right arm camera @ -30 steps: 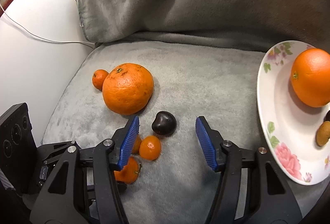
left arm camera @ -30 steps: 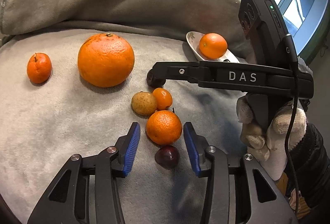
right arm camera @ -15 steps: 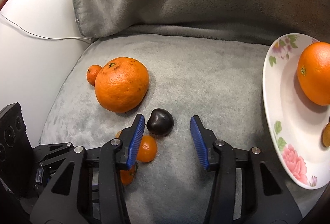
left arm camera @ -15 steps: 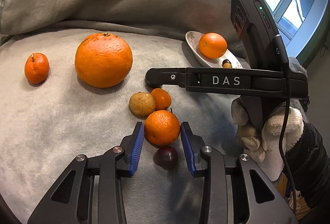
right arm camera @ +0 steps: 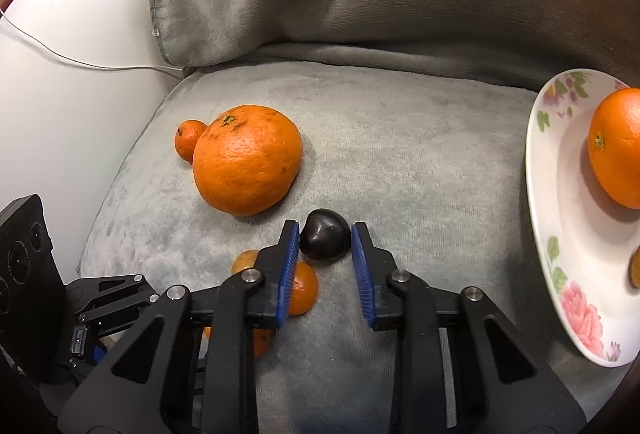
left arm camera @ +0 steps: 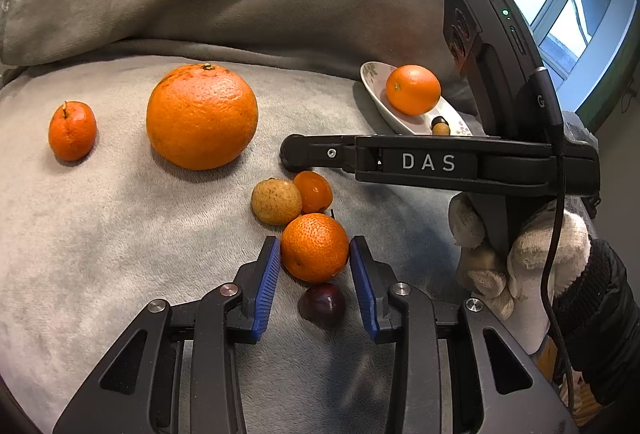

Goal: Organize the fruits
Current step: 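Carry the plum to the plate with the right tool while the left tool grasps a small tangerine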

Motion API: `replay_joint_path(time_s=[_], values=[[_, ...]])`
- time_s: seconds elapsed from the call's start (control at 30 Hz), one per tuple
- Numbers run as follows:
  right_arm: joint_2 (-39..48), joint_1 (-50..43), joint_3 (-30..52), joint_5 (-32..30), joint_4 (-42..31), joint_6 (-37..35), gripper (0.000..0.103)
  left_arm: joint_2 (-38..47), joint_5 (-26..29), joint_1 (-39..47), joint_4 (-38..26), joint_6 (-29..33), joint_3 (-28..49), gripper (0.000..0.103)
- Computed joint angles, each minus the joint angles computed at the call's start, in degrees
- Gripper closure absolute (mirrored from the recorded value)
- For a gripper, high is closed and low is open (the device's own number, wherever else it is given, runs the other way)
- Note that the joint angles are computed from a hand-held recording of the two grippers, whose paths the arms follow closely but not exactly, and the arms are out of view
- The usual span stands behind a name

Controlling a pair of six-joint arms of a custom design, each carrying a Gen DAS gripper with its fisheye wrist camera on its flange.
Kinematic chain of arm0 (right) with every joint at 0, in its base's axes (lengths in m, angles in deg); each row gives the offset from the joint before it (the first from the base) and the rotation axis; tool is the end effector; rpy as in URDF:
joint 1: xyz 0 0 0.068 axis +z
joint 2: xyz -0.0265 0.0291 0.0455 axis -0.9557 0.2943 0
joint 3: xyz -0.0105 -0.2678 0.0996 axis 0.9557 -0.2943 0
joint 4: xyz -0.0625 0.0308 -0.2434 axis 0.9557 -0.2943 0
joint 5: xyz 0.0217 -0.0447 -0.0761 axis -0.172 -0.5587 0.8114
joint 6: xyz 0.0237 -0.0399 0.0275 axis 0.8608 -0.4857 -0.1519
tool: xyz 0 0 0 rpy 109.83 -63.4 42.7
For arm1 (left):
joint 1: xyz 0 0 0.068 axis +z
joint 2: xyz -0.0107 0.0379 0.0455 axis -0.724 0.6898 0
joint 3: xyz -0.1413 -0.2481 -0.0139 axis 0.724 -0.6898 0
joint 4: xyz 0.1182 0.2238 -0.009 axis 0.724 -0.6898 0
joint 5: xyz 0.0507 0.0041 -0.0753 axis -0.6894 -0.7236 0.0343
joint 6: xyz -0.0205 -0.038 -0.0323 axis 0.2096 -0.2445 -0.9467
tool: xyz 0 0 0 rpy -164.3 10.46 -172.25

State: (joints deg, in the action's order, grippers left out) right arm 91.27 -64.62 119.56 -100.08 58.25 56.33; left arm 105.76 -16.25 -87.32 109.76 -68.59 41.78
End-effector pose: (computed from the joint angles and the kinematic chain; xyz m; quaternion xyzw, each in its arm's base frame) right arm 0.3018 0.0591 0.0714 -0.1581 0.9261 0.2196 0.2630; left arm 0.1928 -0.1692 0.0821 0.1109 0.9209 -0.2279 0.2960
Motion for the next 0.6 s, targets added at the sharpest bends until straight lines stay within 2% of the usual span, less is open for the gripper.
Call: replay_joint_path(time_s=[0.6], values=[[-5.5, -4.2, -3.6, -1.5, 0.4, -1.0, 0.076, -5.9, -1.3, -0.6, -1.0, -0.9, -3.0, 0.069]])
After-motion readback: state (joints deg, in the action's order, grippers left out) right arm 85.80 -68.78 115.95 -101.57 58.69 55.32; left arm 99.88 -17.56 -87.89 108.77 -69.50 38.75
